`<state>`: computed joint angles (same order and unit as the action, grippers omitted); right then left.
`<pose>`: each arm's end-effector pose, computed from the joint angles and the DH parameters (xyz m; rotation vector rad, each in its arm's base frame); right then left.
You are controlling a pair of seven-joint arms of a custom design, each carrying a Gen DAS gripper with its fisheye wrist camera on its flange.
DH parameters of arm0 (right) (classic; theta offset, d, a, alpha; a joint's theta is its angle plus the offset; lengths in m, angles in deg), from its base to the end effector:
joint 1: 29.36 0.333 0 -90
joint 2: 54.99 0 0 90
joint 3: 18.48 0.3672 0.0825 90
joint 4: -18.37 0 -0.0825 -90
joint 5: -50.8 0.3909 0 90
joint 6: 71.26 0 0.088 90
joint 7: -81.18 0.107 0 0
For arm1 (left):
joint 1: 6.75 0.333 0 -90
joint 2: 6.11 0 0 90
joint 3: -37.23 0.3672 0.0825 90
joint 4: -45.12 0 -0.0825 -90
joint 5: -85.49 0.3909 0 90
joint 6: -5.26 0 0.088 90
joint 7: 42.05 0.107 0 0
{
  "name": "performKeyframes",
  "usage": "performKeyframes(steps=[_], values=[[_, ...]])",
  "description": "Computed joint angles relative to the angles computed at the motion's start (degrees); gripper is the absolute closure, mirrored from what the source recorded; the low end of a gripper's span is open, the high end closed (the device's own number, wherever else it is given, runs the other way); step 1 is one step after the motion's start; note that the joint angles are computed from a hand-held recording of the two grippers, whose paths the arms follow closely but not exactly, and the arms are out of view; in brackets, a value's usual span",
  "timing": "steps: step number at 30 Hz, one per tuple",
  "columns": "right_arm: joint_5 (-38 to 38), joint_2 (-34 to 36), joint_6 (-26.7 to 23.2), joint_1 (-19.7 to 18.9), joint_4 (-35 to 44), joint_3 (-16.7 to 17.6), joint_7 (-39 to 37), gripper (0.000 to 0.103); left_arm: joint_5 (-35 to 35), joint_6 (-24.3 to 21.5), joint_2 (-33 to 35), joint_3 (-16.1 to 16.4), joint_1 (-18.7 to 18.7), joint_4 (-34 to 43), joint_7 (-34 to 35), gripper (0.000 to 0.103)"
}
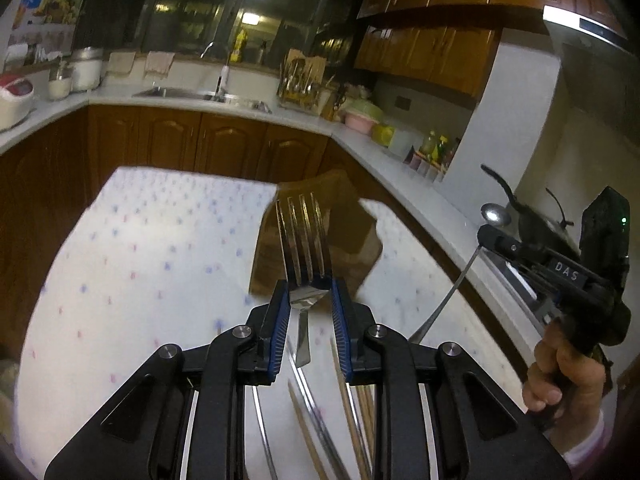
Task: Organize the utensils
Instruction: 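Lift the fork with the left tool toward the wooden holder while the right tool lifts the spoon, then lower the fork into the holder and open the left tool while the right tool drops the spoon in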
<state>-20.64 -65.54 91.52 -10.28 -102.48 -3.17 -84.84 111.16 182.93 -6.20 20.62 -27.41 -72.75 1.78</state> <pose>0.4089 0.3539 0.6158 -1.3448 1.5386 -0.5845 0.4548 -0.3917 0.6062 -1.4962 1.9922 -1.3790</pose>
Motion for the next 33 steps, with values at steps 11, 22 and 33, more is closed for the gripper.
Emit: performKeyframes(steps=[11, 22, 33], values=[[-9.0, 8.2, -8.6, 2.4, 12.3, -3.3, -0.3, 0.101, 1.7, -5.0, 12.3, 4.9, -3.8, 21.4, 3.2, 0.084], [-14.5, 15.0, -12.7, 6.7, 15.9, -7.5, -0.6, 0.101, -11.5, -11.5, 24.0, 5.0, -5.0, 33.2, 12.8, 0.084], [-4.7, 18.4, -7.0, 7.5, 14.9, -10.4, -8.5, 0.101, -10.7, -15.4, 26.9, 8.7, -8.8, 35.1, 11.5, 0.083]])
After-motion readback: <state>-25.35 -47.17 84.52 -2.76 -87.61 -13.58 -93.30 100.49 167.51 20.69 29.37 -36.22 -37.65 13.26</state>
